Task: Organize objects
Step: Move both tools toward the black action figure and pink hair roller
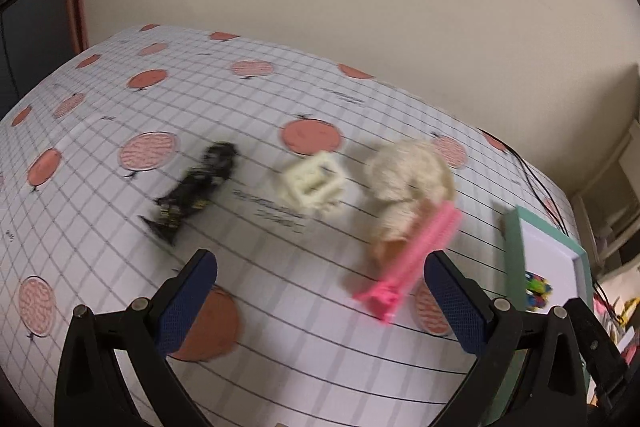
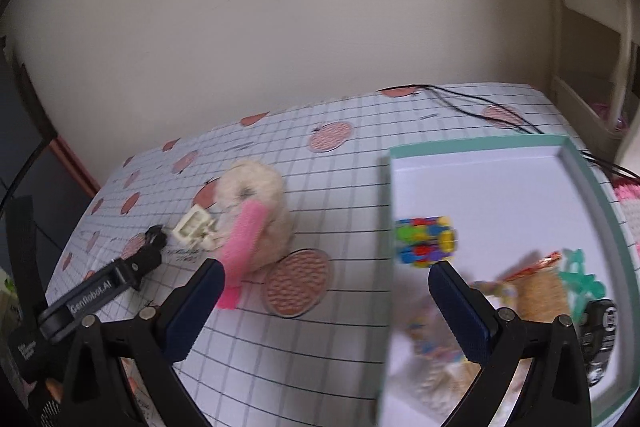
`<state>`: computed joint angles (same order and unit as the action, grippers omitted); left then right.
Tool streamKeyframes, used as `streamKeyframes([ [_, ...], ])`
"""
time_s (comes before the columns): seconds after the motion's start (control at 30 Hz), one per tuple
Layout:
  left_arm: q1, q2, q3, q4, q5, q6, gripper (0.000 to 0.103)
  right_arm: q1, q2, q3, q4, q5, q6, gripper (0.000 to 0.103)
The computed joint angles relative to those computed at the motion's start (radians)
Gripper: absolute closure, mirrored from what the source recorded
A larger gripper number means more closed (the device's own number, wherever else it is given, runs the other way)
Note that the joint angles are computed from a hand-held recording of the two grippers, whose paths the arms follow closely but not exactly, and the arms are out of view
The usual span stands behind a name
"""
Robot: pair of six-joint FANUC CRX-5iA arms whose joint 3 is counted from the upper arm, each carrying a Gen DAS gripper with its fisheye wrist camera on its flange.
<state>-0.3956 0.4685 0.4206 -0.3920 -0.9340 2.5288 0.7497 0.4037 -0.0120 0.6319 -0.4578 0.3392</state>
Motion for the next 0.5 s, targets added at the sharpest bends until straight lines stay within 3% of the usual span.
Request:
streamKeyframes([
  [0.23, 0.048, -0.069, -0.093, -0.028, 0.017, 0.045, 0.0, 0.03, 0.056, 0.086, -0.131, -0.008, 0.121, 0.001],
  [0.5, 0.12, -0.126, -0.188, -0.044, 0.087, 0.103, 0.0, 0.054, 0.125, 0.202, -0.259, -0.066, 0.285, 0.011],
])
